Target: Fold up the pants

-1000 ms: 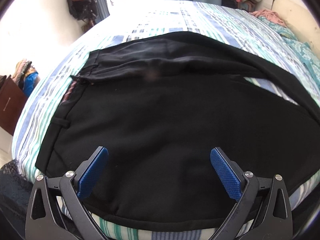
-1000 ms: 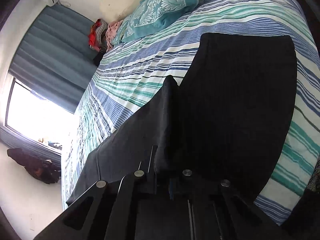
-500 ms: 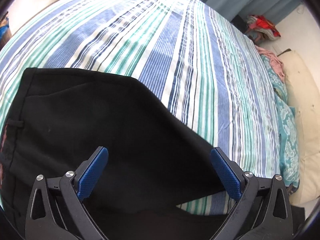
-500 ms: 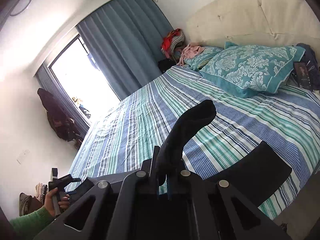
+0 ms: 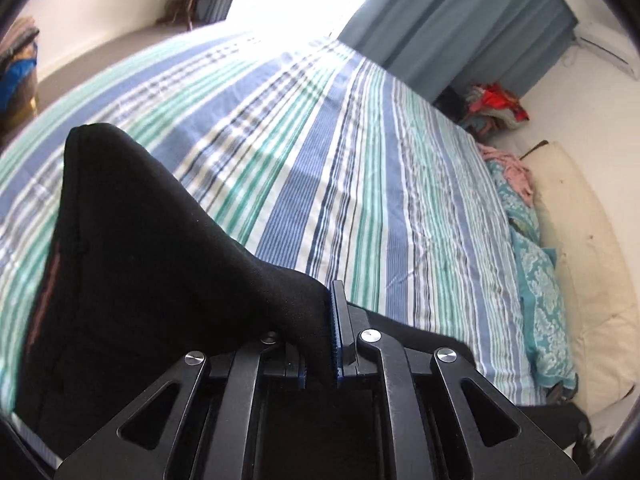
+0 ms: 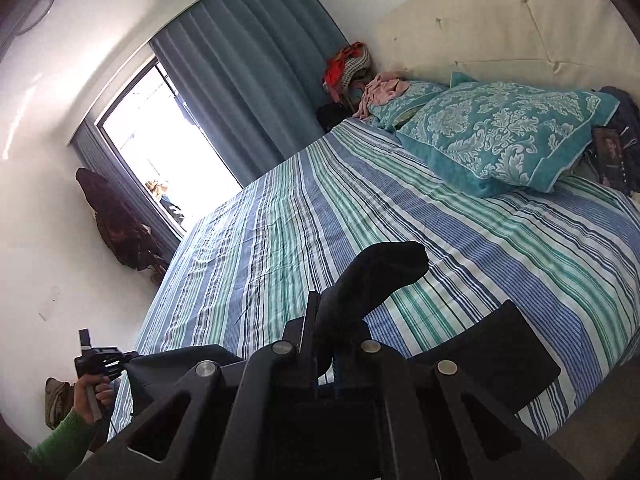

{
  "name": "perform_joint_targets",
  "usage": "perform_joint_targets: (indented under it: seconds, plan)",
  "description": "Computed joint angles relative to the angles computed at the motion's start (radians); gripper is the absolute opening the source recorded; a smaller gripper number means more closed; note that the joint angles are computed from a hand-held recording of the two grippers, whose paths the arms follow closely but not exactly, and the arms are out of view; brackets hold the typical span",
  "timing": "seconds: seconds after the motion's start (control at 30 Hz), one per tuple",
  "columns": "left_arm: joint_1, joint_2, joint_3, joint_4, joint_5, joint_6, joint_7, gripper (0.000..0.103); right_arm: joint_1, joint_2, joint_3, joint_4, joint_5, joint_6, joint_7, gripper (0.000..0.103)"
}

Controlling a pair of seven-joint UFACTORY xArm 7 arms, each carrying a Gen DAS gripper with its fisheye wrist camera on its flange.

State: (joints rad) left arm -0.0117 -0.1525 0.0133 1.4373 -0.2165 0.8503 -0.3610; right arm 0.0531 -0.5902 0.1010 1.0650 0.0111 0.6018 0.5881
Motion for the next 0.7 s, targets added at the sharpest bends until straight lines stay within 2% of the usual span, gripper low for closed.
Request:
perform_joint_targets:
  seconds: [0.07,0.13,0.2,0.27,0.37,0.47,0.7]
  plan:
    - [0.007,-0.180,-0.036,-0.192,0.103,-0.016,-0.054,0.018,0.007,0.025,-0.038,0.004,0.018,0.005,-0.028,0.005]
    - [0.011,-0.312,-0.075,-0.368,0.168,0.013,-0.107,0.019,0.007,0.042,-0.078,-0.018,0.038,0.041,-0.061,0.005]
    - [-0.007,-0.378,-0.088,-0.493,0.181,0.062,-0.123,0.018,-0.009,0.048,-0.106,-0.069,0.057,0.102,-0.073,0.005]
    - [-0.033,-0.406,-0.074,-0.567,0.139,0.078,-0.140,0.016,-0.031,0.055,-0.128,-0.121,0.067,0.189,-0.084,0.005]
    - [-0.050,-0.418,-0.066,-0.587,0.117,0.077,-0.150,0.016,-0.070,0.047,-0.133,-0.184,0.065,0.266,-0.078,0.005]
    - [-0.058,-0.415,-0.076,-0.561,0.137,0.103,-0.140,0.016,-0.089,0.033,-0.129,-0.206,0.052,0.280,-0.093,0.005]
    - [-0.077,-0.429,-0.087,-0.542,0.151,0.156,-0.123,0.012,-0.109,0.039,-0.088,-0.150,-0.031,0.308,-0.130,0.005]
